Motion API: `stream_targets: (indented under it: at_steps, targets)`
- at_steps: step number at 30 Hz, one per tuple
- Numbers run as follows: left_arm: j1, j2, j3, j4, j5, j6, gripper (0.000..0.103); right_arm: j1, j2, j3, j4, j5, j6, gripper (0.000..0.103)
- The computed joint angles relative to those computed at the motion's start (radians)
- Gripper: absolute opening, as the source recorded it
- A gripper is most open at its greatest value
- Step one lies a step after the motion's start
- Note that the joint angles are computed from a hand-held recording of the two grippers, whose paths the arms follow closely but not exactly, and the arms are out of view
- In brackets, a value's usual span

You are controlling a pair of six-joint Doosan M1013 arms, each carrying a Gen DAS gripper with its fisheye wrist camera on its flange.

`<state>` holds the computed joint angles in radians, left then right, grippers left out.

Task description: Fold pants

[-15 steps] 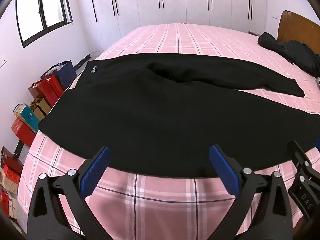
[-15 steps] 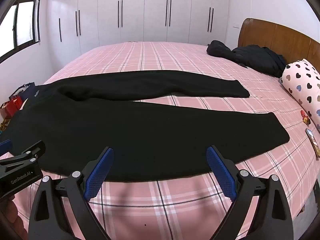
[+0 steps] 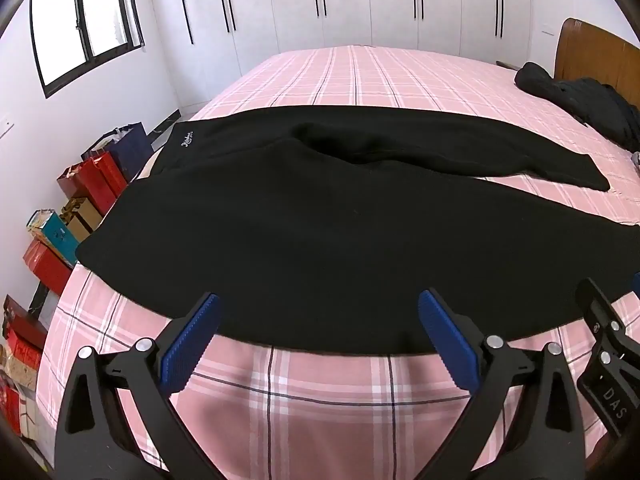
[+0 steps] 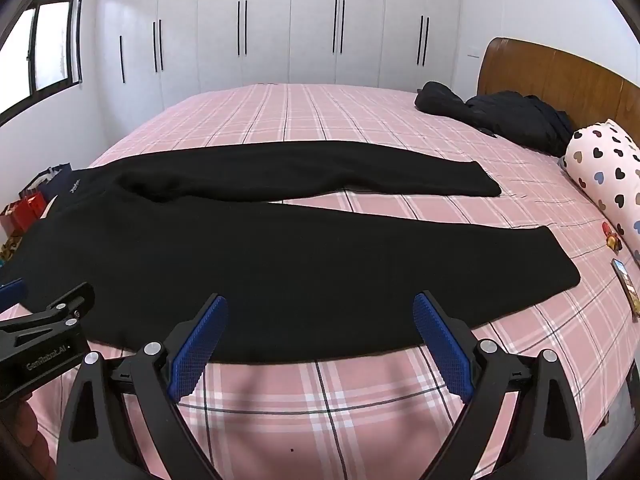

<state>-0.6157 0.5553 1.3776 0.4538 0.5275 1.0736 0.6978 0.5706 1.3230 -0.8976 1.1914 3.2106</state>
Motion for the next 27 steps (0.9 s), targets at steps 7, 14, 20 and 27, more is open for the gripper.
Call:
stream_targets:
  at_steps: [7, 14, 20, 27]
  targets:
    - [-0.001, 0.002, -0.002, 0.0, 0.005, -0.004, 0.096, 0.004, -0.008, 0.013, -0.009, -0.004, 0.014, 0.092]
    - [-0.004, 0.003, 0.001, 0.007, 0.001, -0.003, 0.097, 0.005, -0.007, 0.012, -0.009, -0.005, 0.011, 0.092]
    - [-0.005, 0.003, 0.001, 0.007, 0.003, -0.002, 0.097, 0.006, -0.005, 0.011, -0.012, -0.003, 0.015, 0.092]
    - [-0.005, 0.005, 0.002, 0.009, 0.003, -0.004, 0.097, 0.005, -0.004, 0.011, -0.008, -0.007, 0.012, 0.092]
